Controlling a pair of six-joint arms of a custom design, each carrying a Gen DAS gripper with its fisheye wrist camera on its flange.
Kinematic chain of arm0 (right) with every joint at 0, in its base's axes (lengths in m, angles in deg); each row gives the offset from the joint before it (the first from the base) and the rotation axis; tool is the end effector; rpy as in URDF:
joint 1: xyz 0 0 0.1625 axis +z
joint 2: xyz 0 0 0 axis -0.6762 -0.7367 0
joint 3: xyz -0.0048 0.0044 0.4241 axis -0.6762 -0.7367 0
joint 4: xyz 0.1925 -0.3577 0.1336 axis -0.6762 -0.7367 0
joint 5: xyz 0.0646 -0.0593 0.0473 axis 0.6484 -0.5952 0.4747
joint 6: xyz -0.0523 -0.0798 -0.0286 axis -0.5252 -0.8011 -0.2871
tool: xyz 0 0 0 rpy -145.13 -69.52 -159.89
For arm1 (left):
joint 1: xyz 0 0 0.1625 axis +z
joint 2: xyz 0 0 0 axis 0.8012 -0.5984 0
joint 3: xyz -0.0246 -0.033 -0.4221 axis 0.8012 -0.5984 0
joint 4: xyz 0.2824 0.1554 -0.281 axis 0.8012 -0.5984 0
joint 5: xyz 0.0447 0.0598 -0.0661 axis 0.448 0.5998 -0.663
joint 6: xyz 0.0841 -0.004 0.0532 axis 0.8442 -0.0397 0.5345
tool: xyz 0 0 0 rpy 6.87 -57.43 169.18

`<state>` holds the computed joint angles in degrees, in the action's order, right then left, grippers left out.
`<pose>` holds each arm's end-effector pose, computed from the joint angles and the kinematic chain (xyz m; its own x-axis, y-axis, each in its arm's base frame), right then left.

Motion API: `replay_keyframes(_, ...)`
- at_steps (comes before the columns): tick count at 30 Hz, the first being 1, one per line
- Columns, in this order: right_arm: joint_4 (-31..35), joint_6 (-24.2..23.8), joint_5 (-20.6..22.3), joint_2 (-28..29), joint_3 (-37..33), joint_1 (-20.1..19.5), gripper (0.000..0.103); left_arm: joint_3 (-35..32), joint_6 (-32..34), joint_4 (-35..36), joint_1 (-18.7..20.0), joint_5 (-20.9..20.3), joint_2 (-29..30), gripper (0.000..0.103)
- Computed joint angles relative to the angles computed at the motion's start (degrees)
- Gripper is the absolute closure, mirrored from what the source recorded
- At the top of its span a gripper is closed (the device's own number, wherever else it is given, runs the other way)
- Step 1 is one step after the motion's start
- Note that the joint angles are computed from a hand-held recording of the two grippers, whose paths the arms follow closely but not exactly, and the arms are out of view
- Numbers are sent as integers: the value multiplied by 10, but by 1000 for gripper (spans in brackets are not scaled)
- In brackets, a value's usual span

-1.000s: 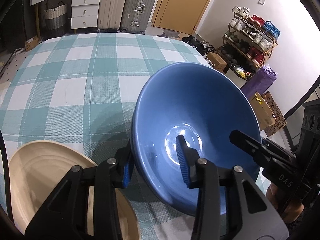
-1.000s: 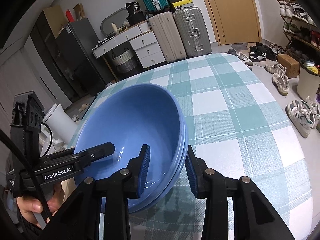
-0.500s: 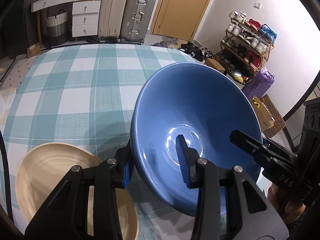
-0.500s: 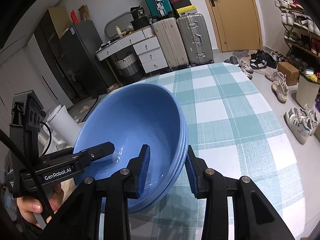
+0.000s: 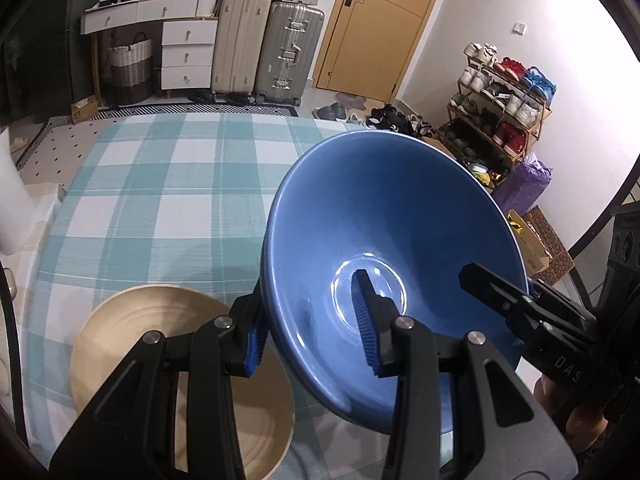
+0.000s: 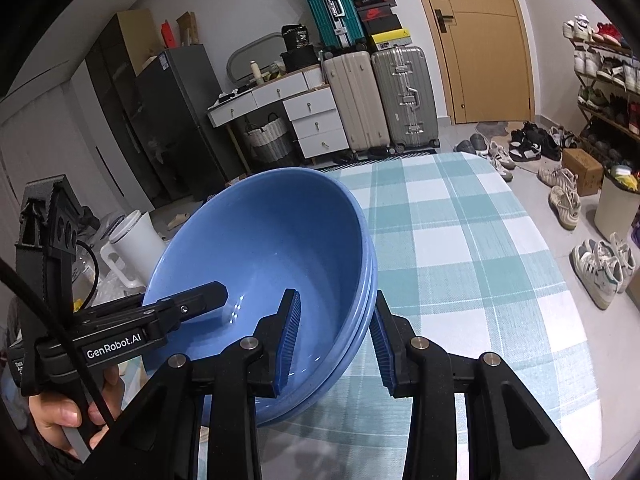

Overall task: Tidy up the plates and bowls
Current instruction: 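Lift the stacked blue bowls with both grippers over the cream plates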

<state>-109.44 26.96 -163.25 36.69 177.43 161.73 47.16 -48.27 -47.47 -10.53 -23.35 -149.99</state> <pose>0.3442 -0.5086 0.2060 -0.8430 0.3260 0.4280 -0.1990 0.5501 -0.8110 -0.3490 -0.5526 0.2543 -0.6991 0.6242 -0.3487 0.7075 0.6745 -0.2110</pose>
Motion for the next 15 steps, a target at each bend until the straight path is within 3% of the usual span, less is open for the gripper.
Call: replay_keyframes(15, 63, 6, 20, 48, -69, 24, 67, 19, -33, 35, -5, 56, -87, 67)
